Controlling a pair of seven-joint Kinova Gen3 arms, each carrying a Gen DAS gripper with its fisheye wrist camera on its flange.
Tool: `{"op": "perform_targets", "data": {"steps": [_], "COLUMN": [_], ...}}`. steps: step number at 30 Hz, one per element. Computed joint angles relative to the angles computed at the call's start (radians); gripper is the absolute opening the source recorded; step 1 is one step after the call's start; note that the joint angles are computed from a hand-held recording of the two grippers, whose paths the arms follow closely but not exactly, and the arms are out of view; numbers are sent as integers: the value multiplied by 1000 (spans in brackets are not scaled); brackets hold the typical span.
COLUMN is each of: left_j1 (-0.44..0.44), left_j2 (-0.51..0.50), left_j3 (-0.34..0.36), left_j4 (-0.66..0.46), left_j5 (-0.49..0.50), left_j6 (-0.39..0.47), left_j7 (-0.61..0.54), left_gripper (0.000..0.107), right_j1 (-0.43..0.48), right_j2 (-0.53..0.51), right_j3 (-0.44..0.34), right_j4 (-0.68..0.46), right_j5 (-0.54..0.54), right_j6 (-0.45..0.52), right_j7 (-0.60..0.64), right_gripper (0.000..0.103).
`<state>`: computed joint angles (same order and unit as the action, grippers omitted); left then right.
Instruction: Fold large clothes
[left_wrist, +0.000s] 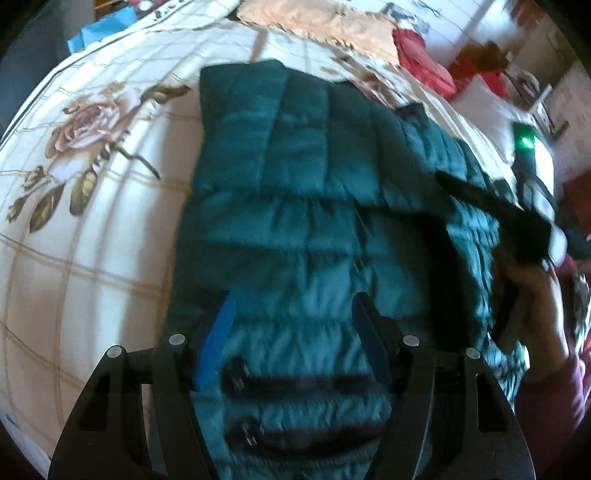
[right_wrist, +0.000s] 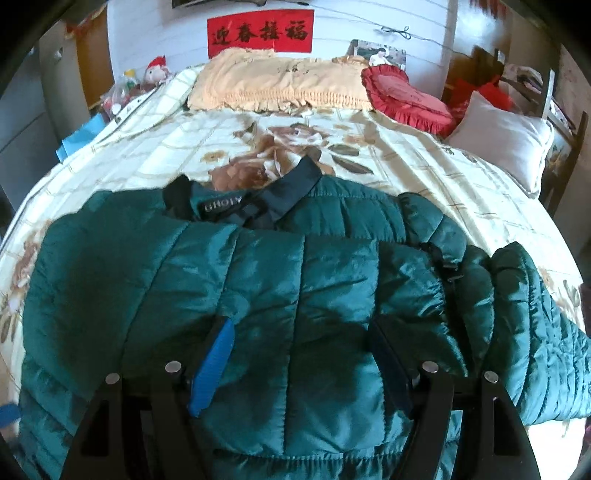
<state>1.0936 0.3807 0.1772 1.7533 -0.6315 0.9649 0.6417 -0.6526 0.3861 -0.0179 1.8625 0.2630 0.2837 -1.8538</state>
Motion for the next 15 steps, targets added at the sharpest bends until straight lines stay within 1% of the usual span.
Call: {"op": "perform_targets", "data": {"steps": [3,5,7,9,12,15], "left_j1": [8,12,11,12,21,40], "left_j2": [8,11,19,21,32,52], "left_j3": [15,19,24,26,22,12], "left_j4": [-26,-41,-61,-63,-82,-120], "left_j5": [12,19,35,48,63,66], "left_j6": [-2,-5,-15,-46,-79,-86], "left_j7": [-24,-49,-84,-114,-155,-198], "left_gripper": [66,66,66,66,66,66], "right_j1": [-54,-66,-71,-65,-64,-65], "right_j2": [15,22,28,31,33,34], "right_j3": [59,72,78,74,72,72], "right_j4": [1,-3,-2,-2,-7,-10], "right_j5": [31,42,51,52,55,62], "right_j6": [-12,-8,-12,-13,-7,-4], "right_j7": [-51,-68,-81,-85,-90,-95], "right_gripper": [78,81,83,85,86,86]}}
